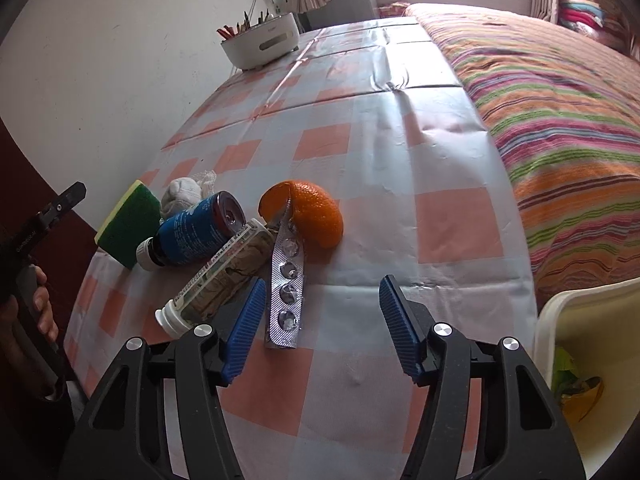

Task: Collect trash
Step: 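Grasp the silver blister pack with the right gripper while the left gripper grasps the yellow sponge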

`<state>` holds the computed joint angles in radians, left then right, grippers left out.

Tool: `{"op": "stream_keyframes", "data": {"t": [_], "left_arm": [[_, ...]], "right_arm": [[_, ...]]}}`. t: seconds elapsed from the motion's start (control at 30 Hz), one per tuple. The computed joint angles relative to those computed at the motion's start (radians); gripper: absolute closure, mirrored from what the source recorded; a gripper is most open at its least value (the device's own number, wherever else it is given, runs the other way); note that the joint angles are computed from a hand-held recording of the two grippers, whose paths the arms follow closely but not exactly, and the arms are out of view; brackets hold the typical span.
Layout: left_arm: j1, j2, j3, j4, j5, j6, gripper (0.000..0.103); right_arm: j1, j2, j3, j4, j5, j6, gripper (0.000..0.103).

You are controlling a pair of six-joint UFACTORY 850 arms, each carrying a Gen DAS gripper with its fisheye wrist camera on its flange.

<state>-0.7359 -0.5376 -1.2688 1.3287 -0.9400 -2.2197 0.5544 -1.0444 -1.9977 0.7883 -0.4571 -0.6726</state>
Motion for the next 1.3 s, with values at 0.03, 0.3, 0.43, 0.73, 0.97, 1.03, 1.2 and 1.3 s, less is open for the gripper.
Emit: {"op": "stream_keyframes", "data": {"t": [0.03,0.3,0.43,0.73,0.97,1.03,1.2,1.3], "left_arm": [[0.003,-0.001,-0.001,-0.002,0.009,0.005,0.023],[0.024,-0.012,-0.004,-0.02,0.055,0.062,0.023],[0.038,-0.017,-0.007,-0.032,0.074,0.077,0.023],[0.068,-0.022,0.0,-0.051,0.148,0.096,0.023],[0.071,-0.07,-0.058,-0.082,0.163,0.219,0.023],[0.072,-0.093,-0.089,-0.13,0.158,0.297,0.023],[0.075,-0.136,-0.131,-0.196,0.143,0.395,0.023],[0.088,-0.141,-0.13,-0.239,0.165,0.418,0.023]], "right_arm": [[0.0,-0.013,-0.021,0.001,-0.017,0.001,0.046],[0.02,-0.054,-0.086,-0.071,-0.053,0.011,0.058],[0.019,-0.059,-0.093,-0.065,-0.061,-0.003,0.082],[-0.008,0.038,0.064,0.229,-0.014,-0.252,0.088],[-0.02,0.147,0.229,0.638,-0.033,-0.589,0.088],[-0.019,0.162,0.253,0.69,-0.041,-0.636,0.088],[-0.02,0.19,0.302,0.78,-0.063,-0.715,0.088],[-0.024,0.202,0.322,0.823,-0.069,-0.753,0.088]]}}
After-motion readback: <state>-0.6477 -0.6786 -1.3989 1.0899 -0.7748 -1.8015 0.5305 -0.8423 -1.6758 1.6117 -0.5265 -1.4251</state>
